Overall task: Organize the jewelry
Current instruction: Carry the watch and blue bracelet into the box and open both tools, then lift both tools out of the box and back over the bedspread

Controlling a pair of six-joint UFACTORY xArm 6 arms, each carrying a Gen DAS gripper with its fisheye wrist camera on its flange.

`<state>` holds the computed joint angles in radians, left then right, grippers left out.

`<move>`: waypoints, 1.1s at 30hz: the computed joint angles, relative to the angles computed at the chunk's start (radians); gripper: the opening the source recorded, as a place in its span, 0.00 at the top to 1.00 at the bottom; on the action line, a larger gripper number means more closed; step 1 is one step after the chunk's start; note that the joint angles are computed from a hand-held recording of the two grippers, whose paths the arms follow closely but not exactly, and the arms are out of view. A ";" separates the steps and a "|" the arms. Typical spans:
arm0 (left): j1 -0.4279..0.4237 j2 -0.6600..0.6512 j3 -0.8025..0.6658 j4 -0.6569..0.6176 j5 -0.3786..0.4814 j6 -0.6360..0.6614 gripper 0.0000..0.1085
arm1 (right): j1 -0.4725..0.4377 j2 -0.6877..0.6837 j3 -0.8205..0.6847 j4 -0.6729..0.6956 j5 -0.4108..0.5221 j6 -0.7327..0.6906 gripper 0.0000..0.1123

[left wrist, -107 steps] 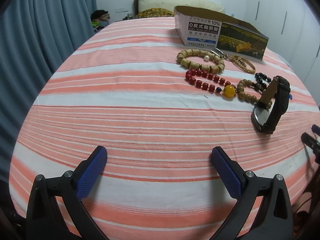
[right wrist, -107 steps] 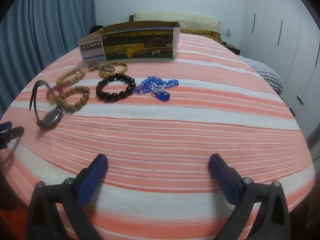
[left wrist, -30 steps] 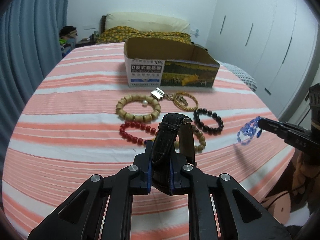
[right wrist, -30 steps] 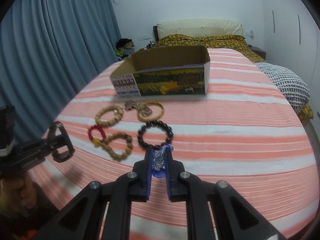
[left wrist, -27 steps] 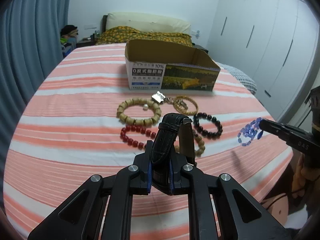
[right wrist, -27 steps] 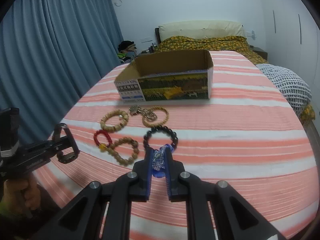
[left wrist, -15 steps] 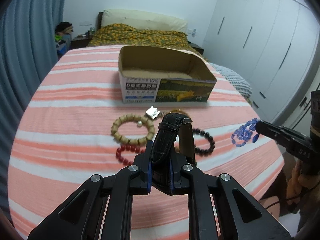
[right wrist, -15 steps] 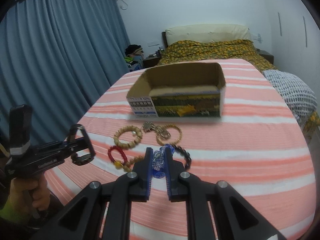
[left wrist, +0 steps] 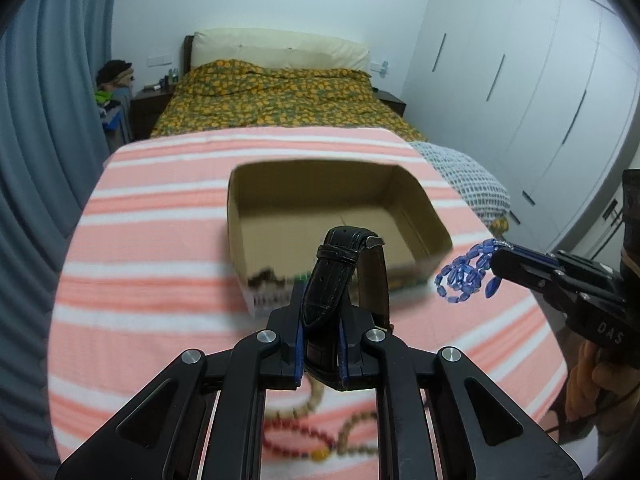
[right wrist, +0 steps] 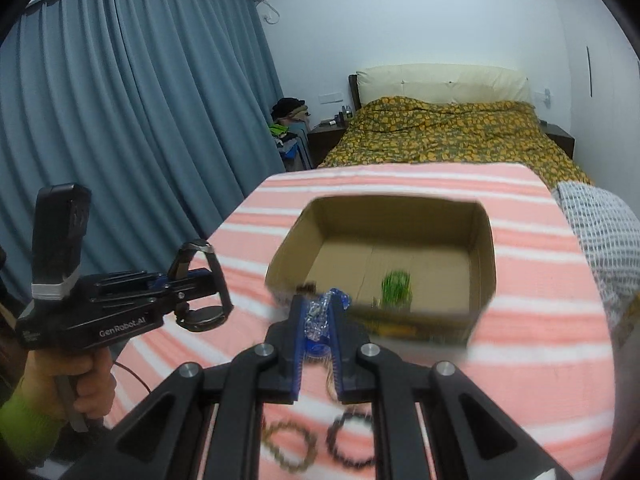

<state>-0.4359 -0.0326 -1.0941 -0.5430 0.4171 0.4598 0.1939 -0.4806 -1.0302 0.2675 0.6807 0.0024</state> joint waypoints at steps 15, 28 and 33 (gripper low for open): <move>0.002 0.500 -0.609 0.226 0.203 -0.291 0.90 | -0.118 0.509 -0.470 -0.013 0.125 -0.009 0.90; -0.001 0.604 -0.697 0.301 0.248 -0.379 0.59 | -0.123 0.593 -0.485 -0.046 0.136 0.005 0.53; -0.001 0.545 -0.606 0.351 0.152 -0.413 0.25 | -0.121 0.559 -0.434 -0.066 0.078 0.032 0.48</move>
<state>-0.4374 0.5119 -1.7002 -0.1921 0.5688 0.0467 0.0728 0.0779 -1.4647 0.2015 0.7587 0.0341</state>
